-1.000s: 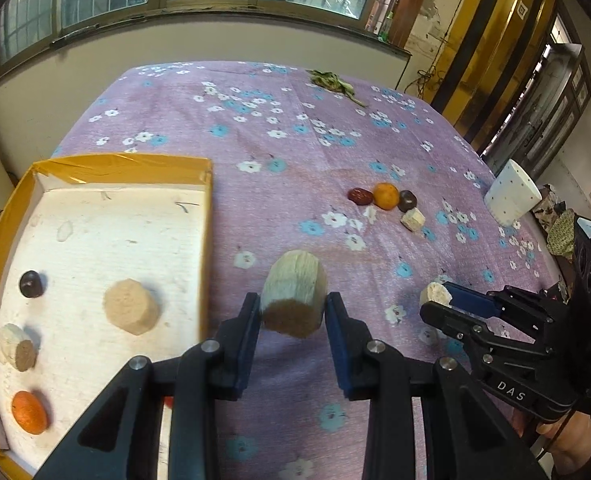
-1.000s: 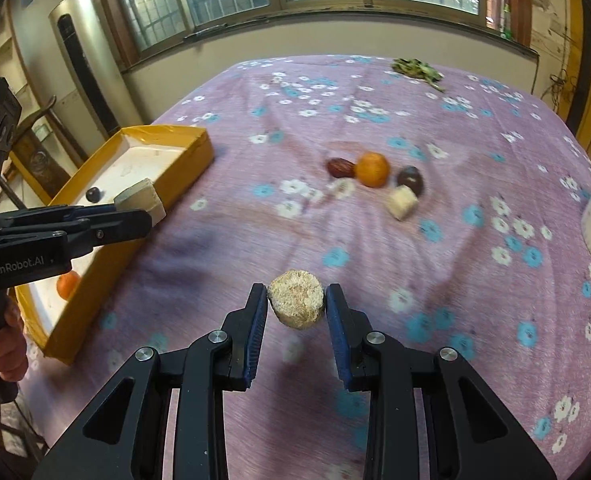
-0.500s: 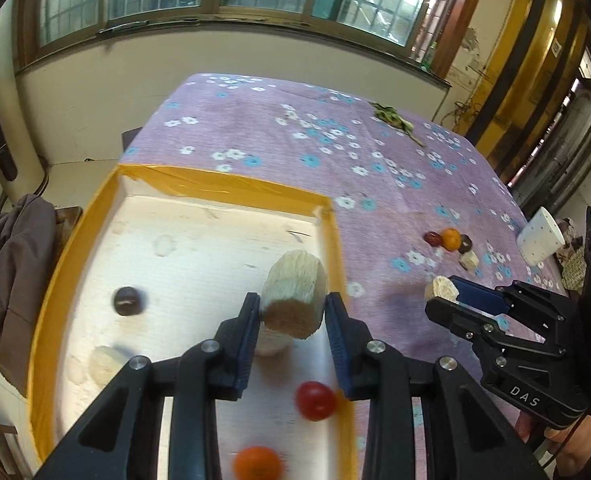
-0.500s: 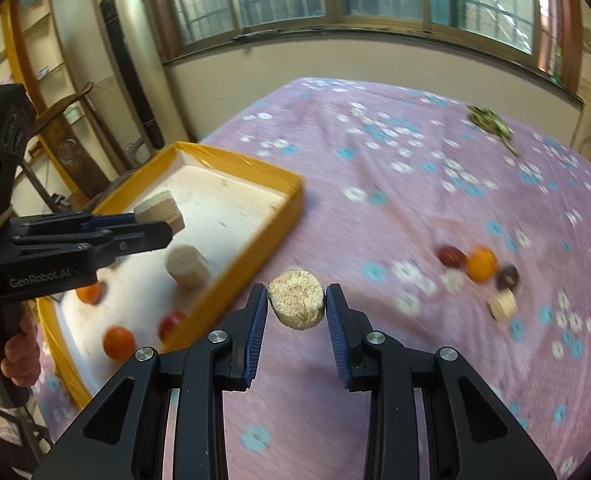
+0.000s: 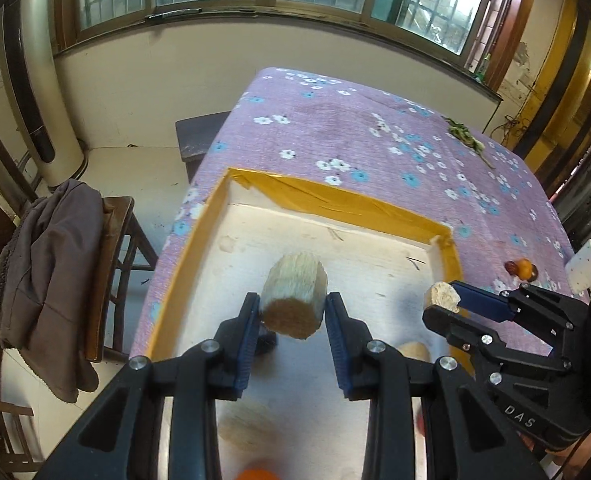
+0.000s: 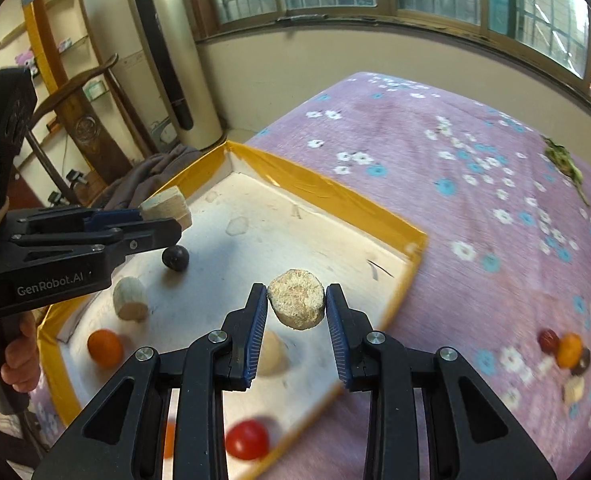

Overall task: Organize fruits
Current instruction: 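Carry the round cork and wood block over the tray, then open both grippers to release the cork and block into the tray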

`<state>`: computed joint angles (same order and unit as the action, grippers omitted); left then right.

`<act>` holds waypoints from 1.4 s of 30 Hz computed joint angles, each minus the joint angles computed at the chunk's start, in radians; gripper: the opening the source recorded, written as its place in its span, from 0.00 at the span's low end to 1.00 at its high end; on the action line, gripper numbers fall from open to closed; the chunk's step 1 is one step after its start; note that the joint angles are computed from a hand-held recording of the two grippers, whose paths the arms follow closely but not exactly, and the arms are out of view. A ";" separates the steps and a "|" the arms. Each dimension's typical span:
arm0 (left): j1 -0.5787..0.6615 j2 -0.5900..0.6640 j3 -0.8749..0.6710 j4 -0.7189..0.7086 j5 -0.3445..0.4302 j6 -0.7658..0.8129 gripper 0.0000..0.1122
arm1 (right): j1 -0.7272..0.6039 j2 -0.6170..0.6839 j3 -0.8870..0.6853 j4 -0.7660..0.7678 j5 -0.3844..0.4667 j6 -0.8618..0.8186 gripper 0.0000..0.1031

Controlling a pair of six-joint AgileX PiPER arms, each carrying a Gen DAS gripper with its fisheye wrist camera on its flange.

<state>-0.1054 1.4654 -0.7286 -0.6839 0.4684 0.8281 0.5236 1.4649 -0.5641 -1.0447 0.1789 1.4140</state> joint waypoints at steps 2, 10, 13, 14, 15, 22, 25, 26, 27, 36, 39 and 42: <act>0.004 0.037 -0.024 0.006 -0.005 -0.005 0.32 | -0.006 0.053 -0.036 0.007 -0.006 -0.015 0.28; 0.002 0.155 -0.098 0.023 -0.006 -0.025 0.32 | -0.013 0.161 -0.101 0.026 0.000 -0.062 0.28; -0.005 0.185 -0.115 0.040 -0.008 -0.041 0.32 | -0.017 0.185 -0.117 0.071 0.005 -0.113 0.28; -0.006 0.193 -0.119 0.045 -0.008 -0.045 0.32 | -0.016 0.188 -0.119 0.086 0.006 -0.129 0.28; -0.008 0.199 -0.121 0.048 -0.009 -0.047 0.32 | -0.017 0.191 -0.118 0.085 0.006 -0.128 0.28; -0.019 0.223 -0.126 0.075 -0.017 -0.078 0.32 | -0.020 0.219 -0.132 0.116 0.018 -0.149 0.28; -0.025 0.223 -0.120 0.091 -0.028 -0.095 0.32 | -0.017 0.216 -0.130 0.118 0.030 -0.150 0.30; -0.023 0.224 -0.121 0.094 -0.024 -0.101 0.32 | -0.015 0.214 -0.129 0.119 0.037 -0.149 0.36; -0.021 0.225 -0.121 0.094 -0.019 -0.103 0.32 | -0.016 0.213 -0.128 0.115 0.041 -0.143 0.37; -0.015 0.171 -0.065 0.150 -0.039 -0.162 0.32 | 0.005 0.106 -0.049 0.071 0.068 -0.051 0.37; 0.000 0.144 -0.036 0.146 -0.037 -0.155 0.34 | 0.036 0.058 -0.024 0.069 0.101 -0.028 0.37; 0.014 0.100 0.001 0.149 -0.039 -0.155 0.39 | 0.061 0.015 0.006 0.072 0.117 -0.007 0.37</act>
